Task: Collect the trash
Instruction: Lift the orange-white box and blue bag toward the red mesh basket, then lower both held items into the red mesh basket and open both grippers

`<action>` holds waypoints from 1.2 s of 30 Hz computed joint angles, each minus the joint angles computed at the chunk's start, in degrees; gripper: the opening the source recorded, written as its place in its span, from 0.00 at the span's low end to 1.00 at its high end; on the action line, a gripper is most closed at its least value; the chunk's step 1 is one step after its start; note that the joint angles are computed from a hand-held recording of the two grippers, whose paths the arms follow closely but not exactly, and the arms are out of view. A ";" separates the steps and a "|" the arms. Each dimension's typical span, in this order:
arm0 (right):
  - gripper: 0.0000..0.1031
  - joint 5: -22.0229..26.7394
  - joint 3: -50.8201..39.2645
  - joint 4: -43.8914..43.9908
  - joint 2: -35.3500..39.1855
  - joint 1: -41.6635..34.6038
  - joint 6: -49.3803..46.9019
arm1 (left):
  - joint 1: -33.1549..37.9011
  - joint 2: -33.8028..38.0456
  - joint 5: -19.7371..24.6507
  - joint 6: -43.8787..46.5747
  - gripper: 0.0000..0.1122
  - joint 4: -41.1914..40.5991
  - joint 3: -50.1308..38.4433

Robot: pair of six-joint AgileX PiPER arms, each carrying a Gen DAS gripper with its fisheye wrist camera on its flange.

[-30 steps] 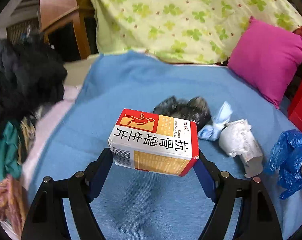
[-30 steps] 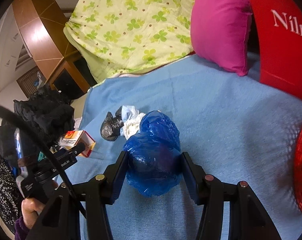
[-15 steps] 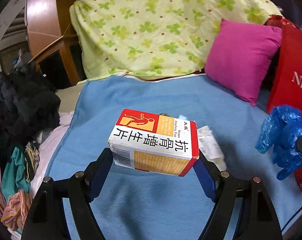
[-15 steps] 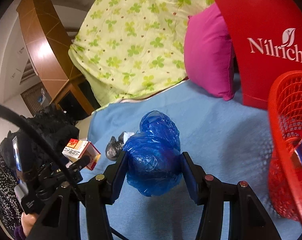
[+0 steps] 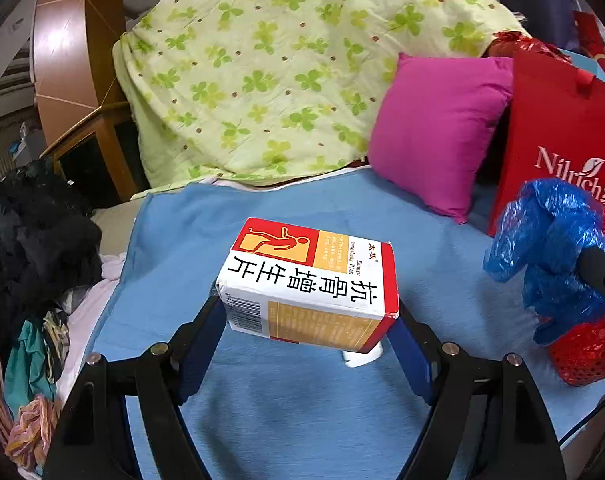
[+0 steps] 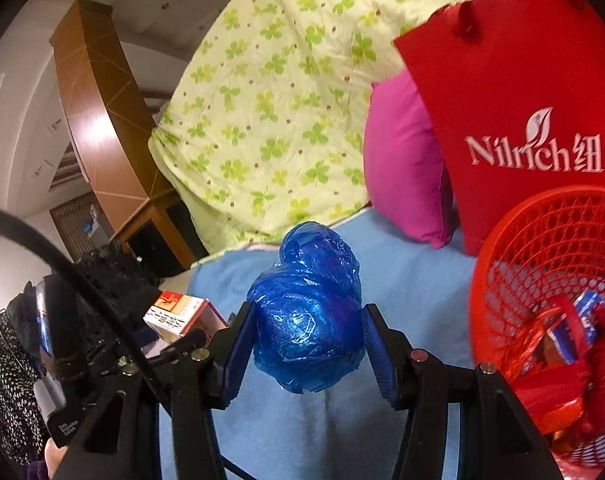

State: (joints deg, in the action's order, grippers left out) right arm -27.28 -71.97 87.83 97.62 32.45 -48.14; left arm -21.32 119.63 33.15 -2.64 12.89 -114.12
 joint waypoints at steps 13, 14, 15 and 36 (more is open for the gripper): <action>0.55 -10.71 11.54 -8.24 -9.18 1.57 10.10 | -5.42 -2.34 -0.75 0.56 0.72 -0.53 1.56; 0.55 -11.31 12.42 -8.42 -9.90 1.44 10.79 | -5.70 -2.43 -0.82 0.80 0.72 -0.80 1.68; 0.55 -11.75 13.15 -8.63 -10.49 1.31 11.41 | -6.04 -2.53 -0.94 1.04 0.72 -0.97 1.82; 0.55 -19.09 23.79 -8.11 -19.76 0.46 17.25 | -9.26 -5.32 -1.33 13.30 0.72 -14.40 5.10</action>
State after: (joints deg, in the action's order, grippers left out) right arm -46.36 -48.18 79.72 77.86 32.91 -30.88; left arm -30.58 114.31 31.82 10.66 -1.51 -109.02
